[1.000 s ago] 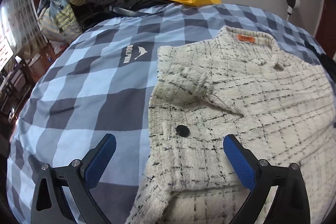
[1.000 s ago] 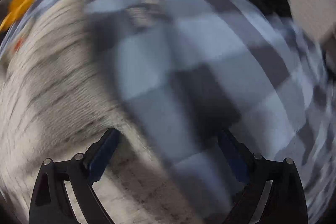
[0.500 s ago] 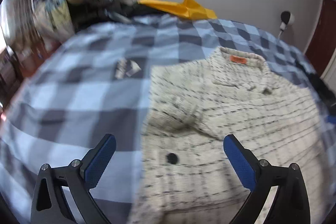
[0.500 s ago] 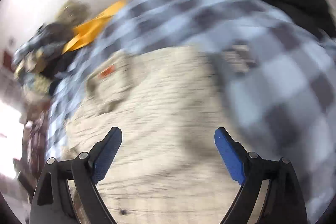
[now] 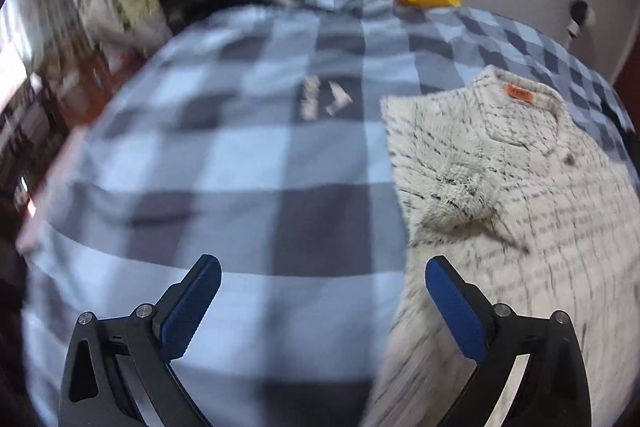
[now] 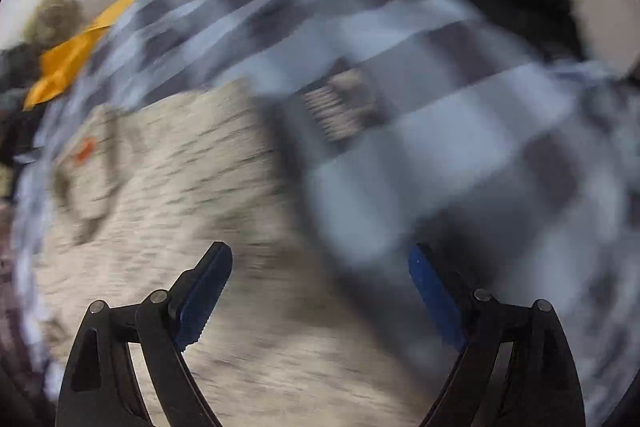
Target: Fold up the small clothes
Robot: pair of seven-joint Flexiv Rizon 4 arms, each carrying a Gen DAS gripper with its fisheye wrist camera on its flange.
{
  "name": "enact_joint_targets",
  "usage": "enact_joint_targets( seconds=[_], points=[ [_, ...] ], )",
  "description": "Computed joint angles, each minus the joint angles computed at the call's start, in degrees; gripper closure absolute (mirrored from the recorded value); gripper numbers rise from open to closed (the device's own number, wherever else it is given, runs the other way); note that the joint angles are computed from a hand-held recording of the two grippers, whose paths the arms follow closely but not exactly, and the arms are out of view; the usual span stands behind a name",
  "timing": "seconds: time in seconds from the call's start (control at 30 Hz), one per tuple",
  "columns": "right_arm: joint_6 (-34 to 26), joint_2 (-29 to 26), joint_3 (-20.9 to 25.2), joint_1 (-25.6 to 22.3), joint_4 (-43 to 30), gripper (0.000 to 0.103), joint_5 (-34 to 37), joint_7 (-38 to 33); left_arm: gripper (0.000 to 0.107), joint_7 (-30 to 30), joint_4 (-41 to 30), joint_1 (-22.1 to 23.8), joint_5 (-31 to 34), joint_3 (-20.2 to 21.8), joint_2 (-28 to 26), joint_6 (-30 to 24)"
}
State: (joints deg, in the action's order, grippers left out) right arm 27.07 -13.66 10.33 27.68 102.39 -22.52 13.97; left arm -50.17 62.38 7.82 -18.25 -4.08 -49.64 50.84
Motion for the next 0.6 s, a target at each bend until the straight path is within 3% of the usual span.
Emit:
enact_joint_targets(
  seconds=[0.03, 0.17, 0.23, 0.33, 0.43, 0.5, 0.6],
  points=[
    [-3.5, 1.7, 0.6, 0.5, 0.1, 0.015, 0.2, -0.4, 0.004, 2.2, 3.3, 1.0, 0.2, -0.4, 2.5, 2.2],
    [-6.3, 9.3, 3.8, 1.8, 2.9, 0.015, -0.3, -0.5, 0.004, 9.2, 14.3, 4.2, 0.7, 0.6, 12.1, 4.0],
    [-7.2, 11.5, 5.0, 2.6, 2.1, 0.015, -1.0, -0.1, 0.004, 13.6, 21.0, 6.4, -1.0, 0.4, 18.1, 4.1],
    [-14.0, 13.6, 7.3, 4.8, -2.7, 0.015, -1.4, -0.5, 0.004, 17.9, 28.9, 7.4, -2.9, 2.3, 26.0, 4.0],
    [-32.5, 13.5, 10.3, 9.6, -11.7, 0.015, -6.0, 1.3, 0.004, 21.2, 35.5, 7.4, -4.3, 4.5, 32.6, 5.1],
    [-47.0, 12.3, 12.8, 14.8, -18.4, 0.015, -11.0, 2.3, 0.004, 25.1, 38.6, 8.0, -7.4, 5.1, 36.5, 2.6],
    [-55.5, 11.8, 14.2, 19.9, -24.4, 0.015, -10.4, 2.1, 0.004, 30.0, 42.1, 8.1, -11.5, 7.2, 41.7, -2.5]
  ],
)
